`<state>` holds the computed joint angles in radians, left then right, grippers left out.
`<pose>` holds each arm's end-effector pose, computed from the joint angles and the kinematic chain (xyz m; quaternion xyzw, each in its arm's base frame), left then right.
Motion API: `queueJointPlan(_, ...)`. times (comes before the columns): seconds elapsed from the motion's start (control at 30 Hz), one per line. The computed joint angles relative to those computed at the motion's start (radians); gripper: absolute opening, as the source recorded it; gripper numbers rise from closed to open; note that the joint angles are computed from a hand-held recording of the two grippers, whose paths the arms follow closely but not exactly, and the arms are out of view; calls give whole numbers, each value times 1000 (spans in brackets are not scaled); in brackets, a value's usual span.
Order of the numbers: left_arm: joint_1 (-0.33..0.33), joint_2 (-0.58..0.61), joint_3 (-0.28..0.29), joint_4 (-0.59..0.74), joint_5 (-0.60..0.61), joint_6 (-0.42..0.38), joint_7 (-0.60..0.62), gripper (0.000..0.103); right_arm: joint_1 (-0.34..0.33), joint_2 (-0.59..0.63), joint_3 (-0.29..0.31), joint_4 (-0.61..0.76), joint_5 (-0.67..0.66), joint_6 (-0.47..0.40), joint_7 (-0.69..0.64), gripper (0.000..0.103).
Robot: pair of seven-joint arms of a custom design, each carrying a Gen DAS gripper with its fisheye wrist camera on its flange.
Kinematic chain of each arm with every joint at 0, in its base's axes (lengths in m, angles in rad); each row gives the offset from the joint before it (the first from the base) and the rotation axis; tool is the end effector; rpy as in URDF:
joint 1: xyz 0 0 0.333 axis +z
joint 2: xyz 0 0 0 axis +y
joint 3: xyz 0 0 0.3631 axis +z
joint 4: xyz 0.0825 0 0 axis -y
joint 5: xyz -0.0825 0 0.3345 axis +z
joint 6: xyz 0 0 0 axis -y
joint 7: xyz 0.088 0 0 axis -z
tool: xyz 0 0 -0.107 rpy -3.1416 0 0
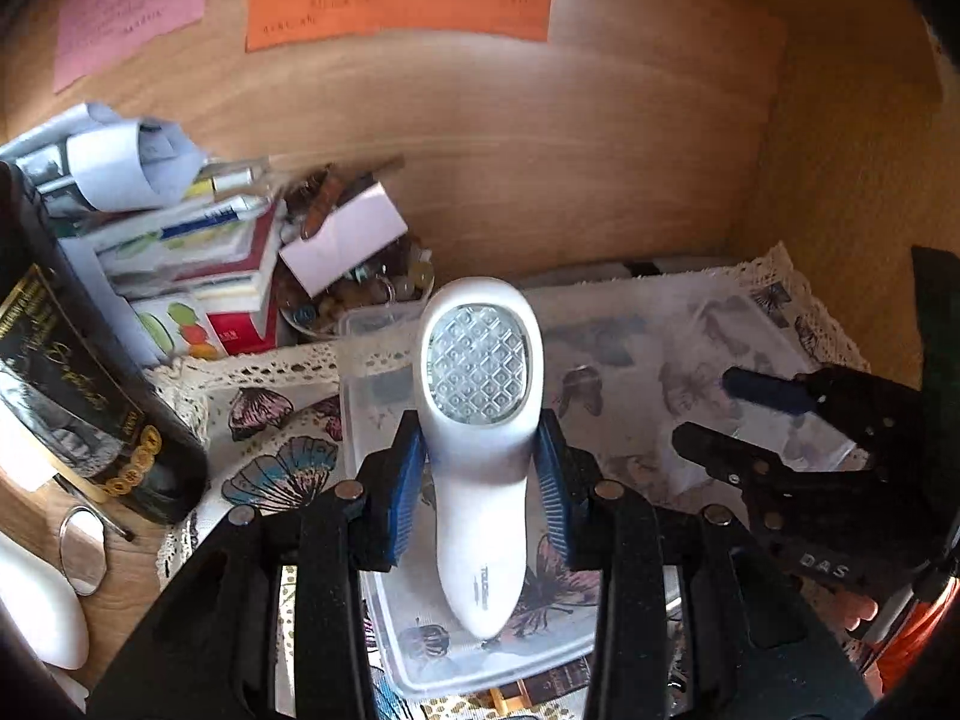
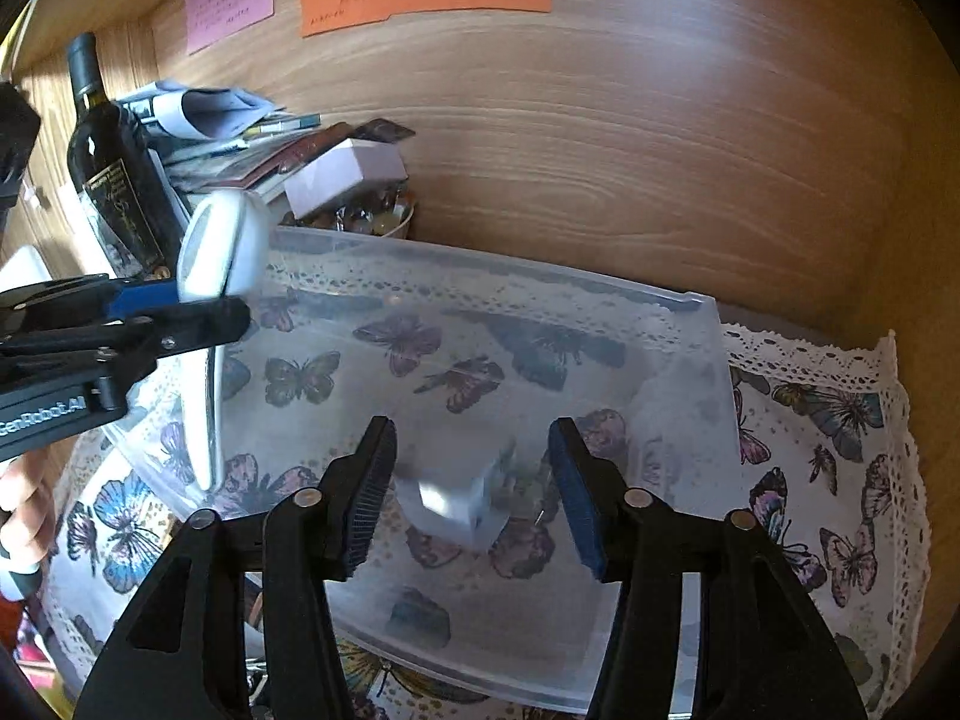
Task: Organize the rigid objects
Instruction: 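Open the left tool dropping the massager while the right tool releases the adapter into the box, then grasp the black bell-shaped piece with the left tool while the right tool grasps the silver cylinder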
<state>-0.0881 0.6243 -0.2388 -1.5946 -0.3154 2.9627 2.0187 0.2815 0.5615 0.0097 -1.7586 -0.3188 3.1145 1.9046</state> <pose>0.7101 -0.1708 0.4275 -0.5153 0.7661 -0.3413 0.1761 0.6627 0.2249 0.4138 -0.7334 0.5586 -0.2304 0.3115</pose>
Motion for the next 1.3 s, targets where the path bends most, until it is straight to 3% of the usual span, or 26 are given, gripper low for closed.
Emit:
queueJointPlan(0.07,0,8,3,8,0,-9,-7,36,19,-3,-24,-3,-6,12,11,67)
queueJointPlan(0.23,52,-27,-58,-45,-37,33,41,38,82,-33,-107,-40,-34,69,56,68)
queueJointPlan(0.37,84,-80,-100,-117,-77,92,81,50,145,-69,-188,-92,-45,142,94,71)
queueJointPlan(0.47,98,-128,-117,-191,-96,168,98,58,262,-106,-325,-164,-29,219,112,73)
queueJointPlan(0.7,252,-219,-294,-379,-120,307,152,89,402,-179,-449,-317,93,345,23,74)
queueJointPlan(0.83,326,-249,-372,-475,-76,355,126,95,409,-208,-435,-382,150,366,-26,74)
queueJointPlan(0.97,341,-271,-378,-541,-34,363,82,96,395,-231,-400,-452,194,385,-73,74)
queueJointPlan(1.07,372,-275,-407,-588,2,373,48,96,322,-243,-315,-489,185,380,-81,72)
queueJointPlan(1.2,445,-269,-480,-652,57,401,-9,94,209,-251,-184,-520,153,355,-93,58)
queueJointPlan(1.23,467,-265,-502,-660,73,400,-24,92,177,-251,-147,-527,142,352,-95,57)
queueJointPlan(1.3,493,-260,-528,-680,97,395,-55,78,103,-247,-68,-531,107,335,-86,49)
